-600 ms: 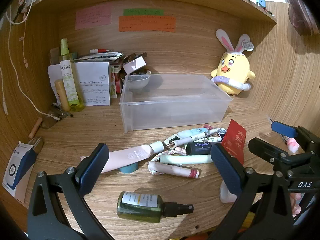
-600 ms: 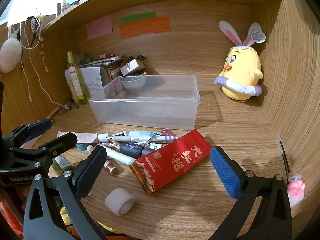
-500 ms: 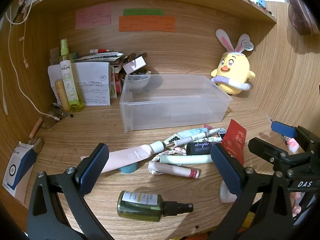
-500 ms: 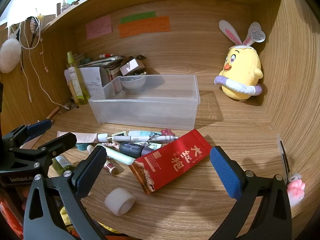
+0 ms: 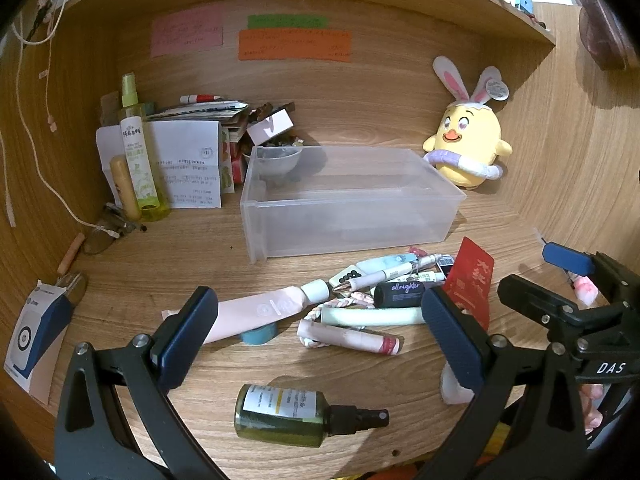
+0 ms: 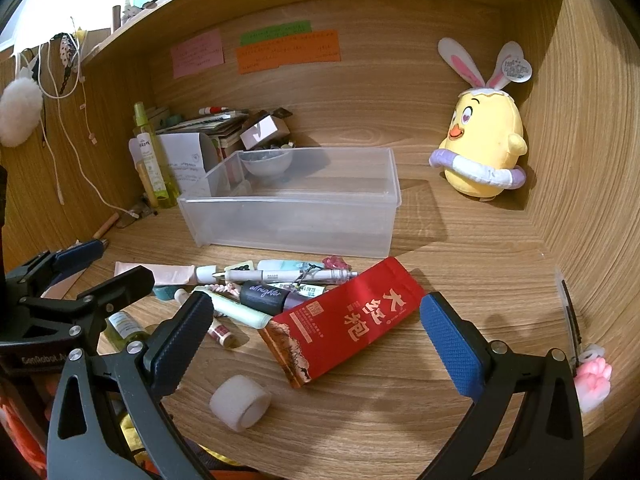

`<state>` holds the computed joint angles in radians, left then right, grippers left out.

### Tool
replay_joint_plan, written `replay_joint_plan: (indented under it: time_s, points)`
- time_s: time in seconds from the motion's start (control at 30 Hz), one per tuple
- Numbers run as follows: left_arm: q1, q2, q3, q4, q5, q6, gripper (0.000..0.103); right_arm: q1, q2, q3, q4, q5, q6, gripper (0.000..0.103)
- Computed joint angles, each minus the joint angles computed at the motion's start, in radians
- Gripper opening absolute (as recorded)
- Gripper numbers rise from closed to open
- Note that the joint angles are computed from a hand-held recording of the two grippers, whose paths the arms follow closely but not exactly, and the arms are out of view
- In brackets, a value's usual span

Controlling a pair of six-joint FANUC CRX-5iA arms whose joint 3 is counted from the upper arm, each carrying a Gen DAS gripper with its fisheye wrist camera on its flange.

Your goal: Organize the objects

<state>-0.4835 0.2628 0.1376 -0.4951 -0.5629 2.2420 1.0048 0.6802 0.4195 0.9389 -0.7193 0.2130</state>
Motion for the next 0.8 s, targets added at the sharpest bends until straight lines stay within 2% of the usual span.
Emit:
replay_joint_plan:
  time_s: [0.8]
  points:
    - [-0.007,0.005,0.008,-0.008,-0.015,0.006,0.103,0.003,0.006,0.021,-0.043,-0.002,0.033,0.103]
